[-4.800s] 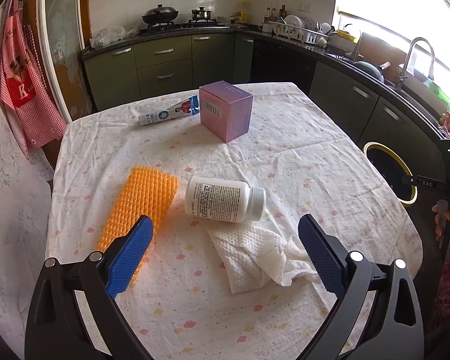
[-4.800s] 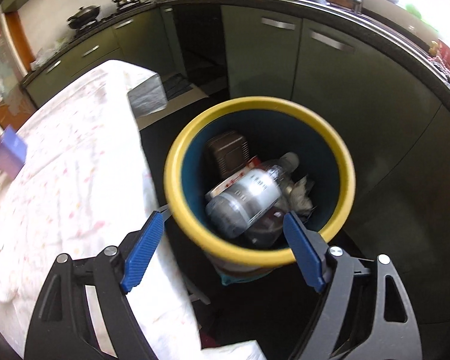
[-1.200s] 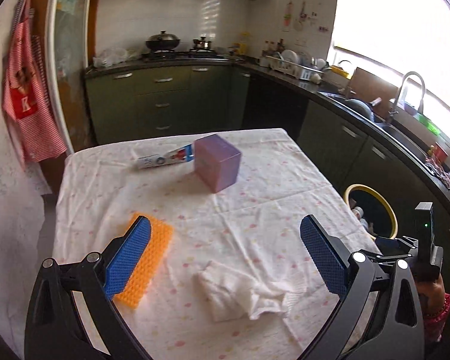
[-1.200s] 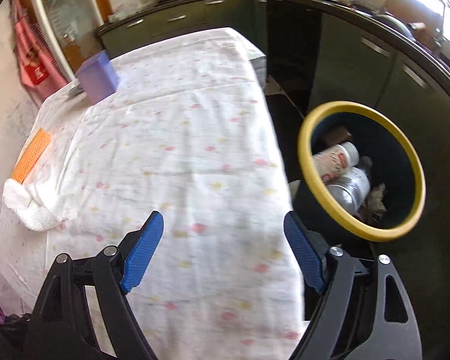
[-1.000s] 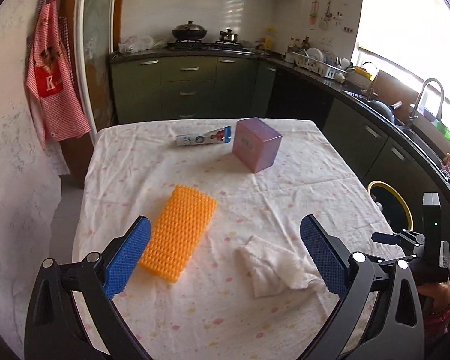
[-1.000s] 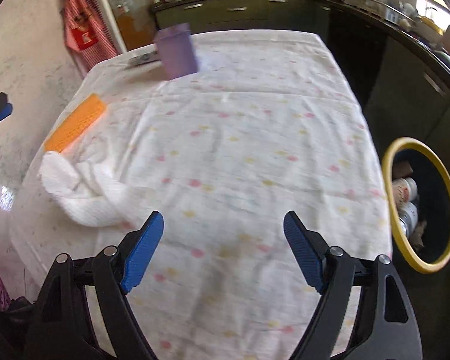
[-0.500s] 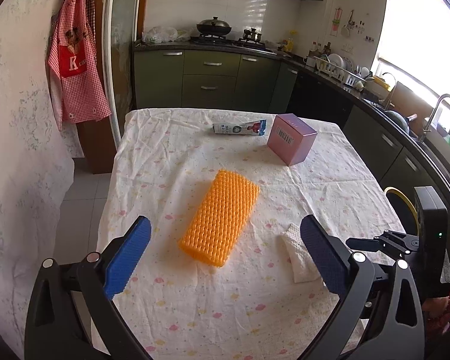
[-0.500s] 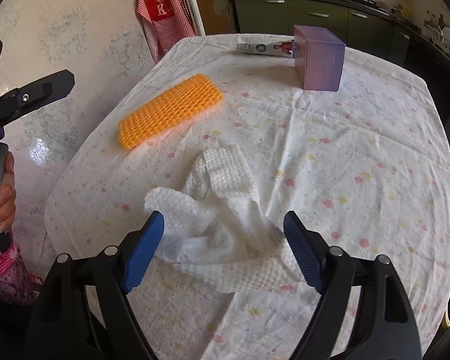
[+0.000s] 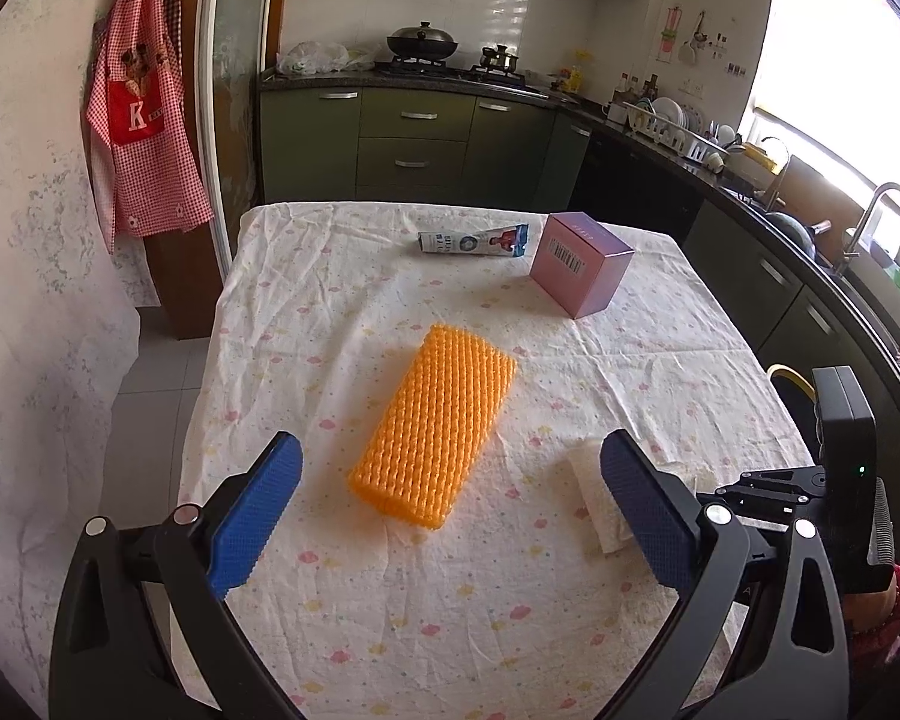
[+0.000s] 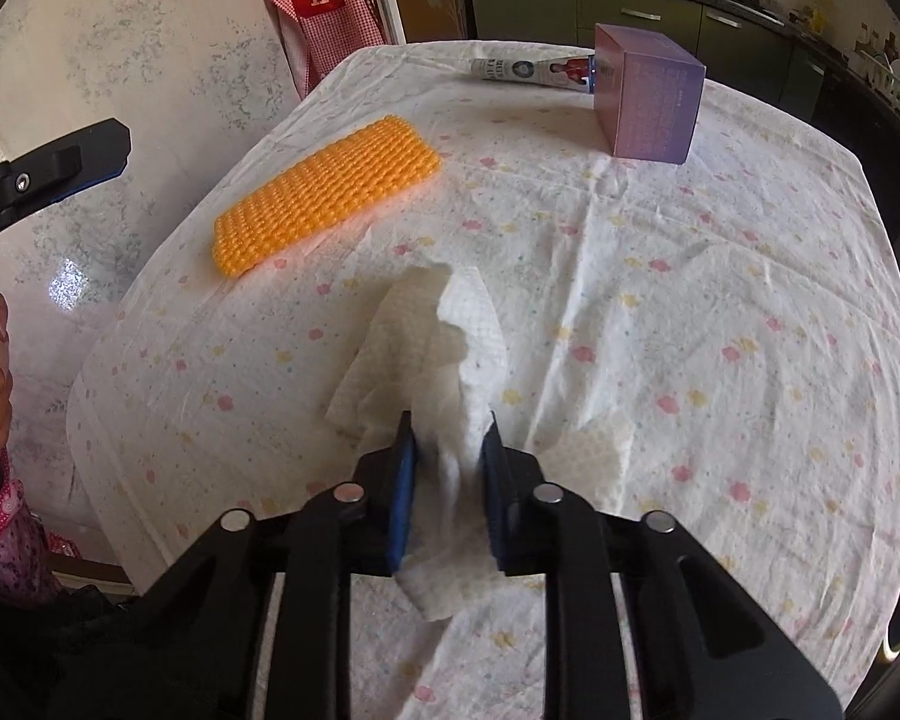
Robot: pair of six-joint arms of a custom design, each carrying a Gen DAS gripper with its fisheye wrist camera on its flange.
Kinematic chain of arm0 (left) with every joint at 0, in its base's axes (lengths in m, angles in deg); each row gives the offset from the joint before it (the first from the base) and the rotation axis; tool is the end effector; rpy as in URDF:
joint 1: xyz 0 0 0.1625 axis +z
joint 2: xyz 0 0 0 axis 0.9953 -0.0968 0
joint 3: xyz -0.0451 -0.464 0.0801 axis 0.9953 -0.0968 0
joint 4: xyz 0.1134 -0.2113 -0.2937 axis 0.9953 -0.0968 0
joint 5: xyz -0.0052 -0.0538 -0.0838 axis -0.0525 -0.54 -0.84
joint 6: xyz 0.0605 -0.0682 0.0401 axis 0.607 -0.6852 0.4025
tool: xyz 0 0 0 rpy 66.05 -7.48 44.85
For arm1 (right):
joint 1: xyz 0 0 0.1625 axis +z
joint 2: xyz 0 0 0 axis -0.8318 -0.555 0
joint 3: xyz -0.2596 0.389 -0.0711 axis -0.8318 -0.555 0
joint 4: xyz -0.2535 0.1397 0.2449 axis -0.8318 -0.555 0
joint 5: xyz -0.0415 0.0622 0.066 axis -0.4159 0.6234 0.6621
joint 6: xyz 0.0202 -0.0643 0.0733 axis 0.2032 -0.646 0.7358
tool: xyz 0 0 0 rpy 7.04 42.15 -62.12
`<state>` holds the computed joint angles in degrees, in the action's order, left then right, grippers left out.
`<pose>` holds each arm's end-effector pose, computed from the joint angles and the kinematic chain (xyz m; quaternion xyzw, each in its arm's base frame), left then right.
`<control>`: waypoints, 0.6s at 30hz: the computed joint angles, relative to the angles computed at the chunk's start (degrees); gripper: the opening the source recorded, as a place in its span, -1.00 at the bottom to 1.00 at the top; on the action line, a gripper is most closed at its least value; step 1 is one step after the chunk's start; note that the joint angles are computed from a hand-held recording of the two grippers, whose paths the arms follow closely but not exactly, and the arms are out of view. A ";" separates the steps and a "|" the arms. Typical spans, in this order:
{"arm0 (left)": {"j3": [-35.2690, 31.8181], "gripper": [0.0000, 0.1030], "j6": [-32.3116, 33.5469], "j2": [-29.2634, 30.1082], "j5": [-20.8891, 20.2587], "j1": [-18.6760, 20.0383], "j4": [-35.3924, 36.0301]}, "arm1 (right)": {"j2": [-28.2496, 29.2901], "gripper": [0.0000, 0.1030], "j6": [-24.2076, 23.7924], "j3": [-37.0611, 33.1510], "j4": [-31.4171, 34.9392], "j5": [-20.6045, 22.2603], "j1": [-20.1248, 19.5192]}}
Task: Collect trash
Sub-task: 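Pinch the crumpled white tissue with the right gripper and lift it, then carry the tissue over the bin and open the right gripper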
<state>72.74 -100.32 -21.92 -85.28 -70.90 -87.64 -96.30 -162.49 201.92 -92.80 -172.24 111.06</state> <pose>-0.3131 -0.2940 -0.0206 0.1375 0.8751 -0.3690 0.2814 -0.0809 -0.3362 0.2823 0.3380 -0.9077 0.1159 0.2200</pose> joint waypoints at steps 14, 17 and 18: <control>-2.38 0.91 3.20 1.15 -0.56 0.21 -0.16 | -8.36 -0.78 -0.45 -1.94 5.35 7.38 -3.90; -3.08 0.91 4.20 1.38 -0.72 0.24 -0.07 | -9.01 -0.78 0.39 -3.28 5.46 8.32 -5.38; -3.39 0.91 4.60 1.49 -0.77 0.25 -0.03 | -9.29 -0.78 0.67 -3.79 5.46 8.73 -6.04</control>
<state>69.35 -95.71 -20.43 -86.04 -70.65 -87.67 -105.59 -161.81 198.12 -87.34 -163.51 105.02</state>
